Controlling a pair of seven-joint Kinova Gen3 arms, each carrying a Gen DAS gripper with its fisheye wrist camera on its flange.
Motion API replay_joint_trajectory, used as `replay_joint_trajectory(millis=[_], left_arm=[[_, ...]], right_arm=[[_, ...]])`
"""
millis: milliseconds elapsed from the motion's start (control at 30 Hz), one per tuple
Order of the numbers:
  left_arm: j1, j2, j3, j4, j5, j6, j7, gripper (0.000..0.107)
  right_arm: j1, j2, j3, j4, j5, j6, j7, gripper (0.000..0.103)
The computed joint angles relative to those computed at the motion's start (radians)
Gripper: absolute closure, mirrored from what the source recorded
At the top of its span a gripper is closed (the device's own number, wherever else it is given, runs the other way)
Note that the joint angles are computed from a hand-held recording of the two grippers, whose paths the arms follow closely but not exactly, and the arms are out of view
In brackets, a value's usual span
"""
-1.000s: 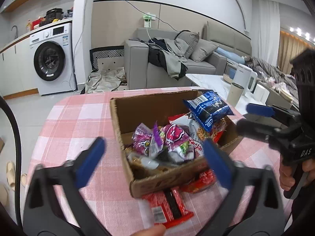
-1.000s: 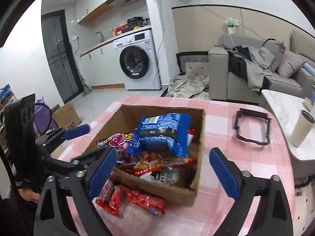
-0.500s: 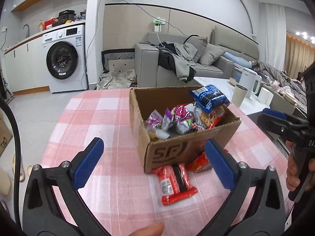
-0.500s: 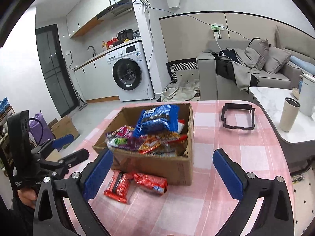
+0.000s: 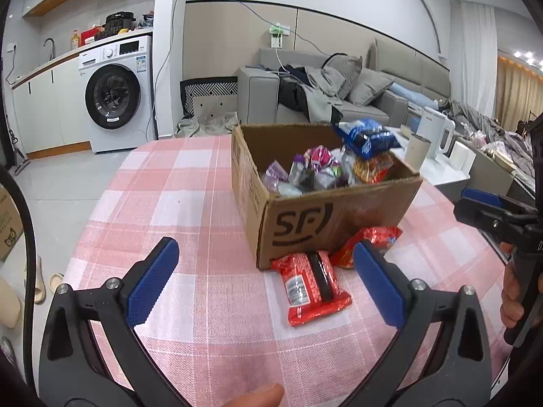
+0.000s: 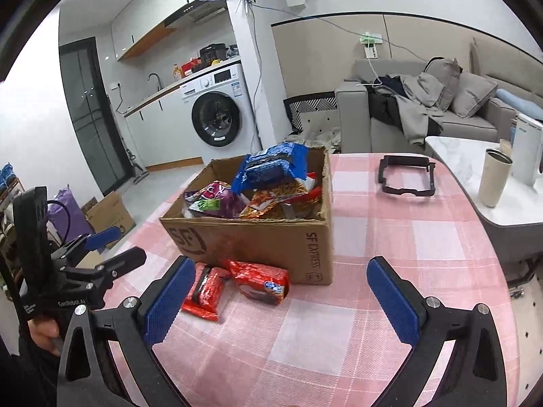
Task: Organize snacks
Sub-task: 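Pull both grippers back from the box toward the red bags on the table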
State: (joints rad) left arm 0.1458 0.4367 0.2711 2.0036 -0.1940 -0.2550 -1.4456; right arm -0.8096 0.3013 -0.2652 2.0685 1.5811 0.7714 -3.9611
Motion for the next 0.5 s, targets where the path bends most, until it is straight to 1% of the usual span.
replay_joint_trajectory(millis=[67, 200, 333, 500], left_arm=[[0.0, 0.01, 0.006, -0.011, -0.004, 0.019, 0.001, 0.005], [0.041, 0.03, -0.02, -0.039, 0.02, 0.054, -0.022, 0.005], [0.058, 0.048, -0.025, -0.055, 0.047, 0.073, -0.038, 0.005], [0.085, 0.069, -0.049, -0.073, 0.084, 0.088, -0.059, 0.005]], right_arm=[[0.013, 0.001, 0.002, 0.003, 0.007, -0.025, -0.006, 0.0], [0.028, 0.015, 0.005, 0.003, 0.005, -0.051, -0.02, 0.0], [0.037, 0.027, 0.008, -0.002, -0.001, -0.069, -0.024, 0.0], [0.049, 0.045, 0.019, -0.01, -0.012, -0.098, -0.035, 0.0]])
